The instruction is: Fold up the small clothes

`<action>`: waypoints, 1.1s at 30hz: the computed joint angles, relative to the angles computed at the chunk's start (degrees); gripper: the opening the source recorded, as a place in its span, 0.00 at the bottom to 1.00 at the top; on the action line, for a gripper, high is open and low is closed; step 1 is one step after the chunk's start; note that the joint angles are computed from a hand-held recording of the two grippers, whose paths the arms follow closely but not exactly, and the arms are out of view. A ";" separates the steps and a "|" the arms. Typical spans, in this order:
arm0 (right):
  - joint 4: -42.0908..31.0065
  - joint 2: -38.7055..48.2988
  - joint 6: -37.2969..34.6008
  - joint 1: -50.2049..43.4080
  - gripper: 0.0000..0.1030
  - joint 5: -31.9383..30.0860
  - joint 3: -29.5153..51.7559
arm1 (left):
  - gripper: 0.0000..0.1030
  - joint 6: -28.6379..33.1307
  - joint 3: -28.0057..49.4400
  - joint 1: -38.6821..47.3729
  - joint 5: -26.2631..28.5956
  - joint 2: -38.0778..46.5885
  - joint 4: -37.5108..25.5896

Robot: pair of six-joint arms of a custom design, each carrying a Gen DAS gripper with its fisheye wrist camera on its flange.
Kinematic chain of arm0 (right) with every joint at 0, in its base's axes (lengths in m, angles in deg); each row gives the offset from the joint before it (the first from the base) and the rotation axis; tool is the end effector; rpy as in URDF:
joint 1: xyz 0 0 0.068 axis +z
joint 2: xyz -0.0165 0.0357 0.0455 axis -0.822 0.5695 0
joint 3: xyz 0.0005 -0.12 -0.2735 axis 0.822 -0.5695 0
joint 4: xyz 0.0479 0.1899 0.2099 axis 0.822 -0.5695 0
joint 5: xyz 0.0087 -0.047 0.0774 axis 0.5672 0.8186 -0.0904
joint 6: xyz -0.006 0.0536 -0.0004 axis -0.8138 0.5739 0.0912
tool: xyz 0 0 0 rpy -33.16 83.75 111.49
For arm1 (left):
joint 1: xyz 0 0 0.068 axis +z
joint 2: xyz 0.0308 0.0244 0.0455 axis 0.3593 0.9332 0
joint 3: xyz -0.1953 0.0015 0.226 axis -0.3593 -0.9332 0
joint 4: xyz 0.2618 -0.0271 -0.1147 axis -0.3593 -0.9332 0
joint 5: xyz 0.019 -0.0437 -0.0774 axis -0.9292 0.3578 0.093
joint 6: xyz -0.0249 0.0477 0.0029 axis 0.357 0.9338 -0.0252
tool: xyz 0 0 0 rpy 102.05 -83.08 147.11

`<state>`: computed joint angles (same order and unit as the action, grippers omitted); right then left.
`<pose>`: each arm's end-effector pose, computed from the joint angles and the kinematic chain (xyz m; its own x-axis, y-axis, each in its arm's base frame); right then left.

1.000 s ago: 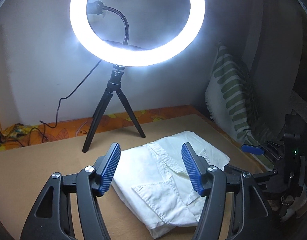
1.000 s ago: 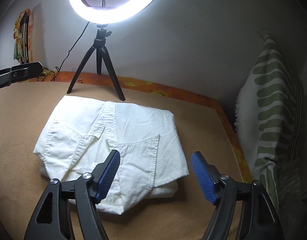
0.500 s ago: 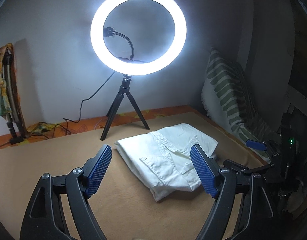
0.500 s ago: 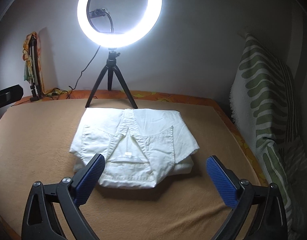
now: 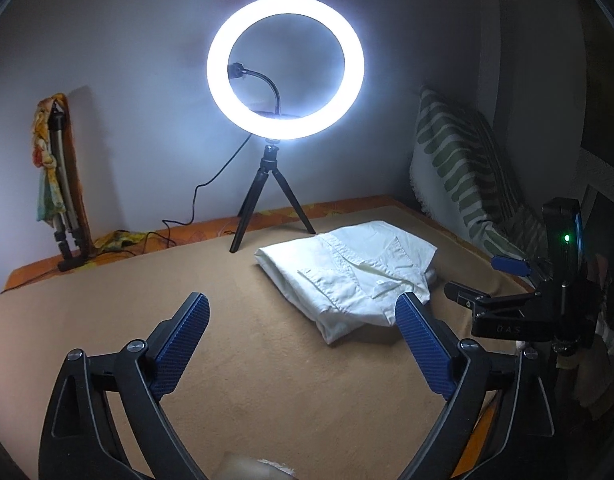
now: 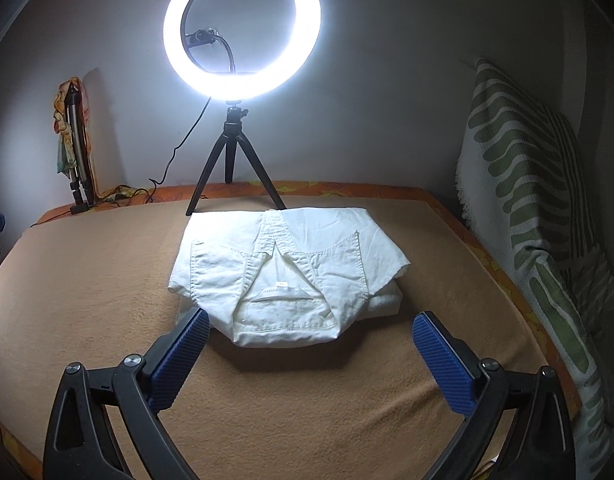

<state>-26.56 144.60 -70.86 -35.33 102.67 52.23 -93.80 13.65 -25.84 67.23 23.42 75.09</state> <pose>0.2229 0.0693 0.1410 -0.5339 -0.0094 -0.8455 0.0123 0.9997 -0.0188 0.1909 -0.1852 0.1838 -0.4562 0.1139 -0.8825 0.3535 0.9333 -0.0623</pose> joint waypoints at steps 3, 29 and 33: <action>0.87 0.67 0.12 0.14 1.00 0.22 -0.09 | 0.92 -1.37 0.04 -0.84 -0.78 0.08 -1.48; 4.36 1.79 2.48 1.06 1.00 1.77 -1.54 | 0.99 -2.57 -0.37 -6.19 -7.49 -0.75 -6.56; 4.75 2.27 2.63 1.70 1.00 2.35 -1.33 | 0.99 -2.63 -0.83 -6.05 -7.56 -1.49 -6.85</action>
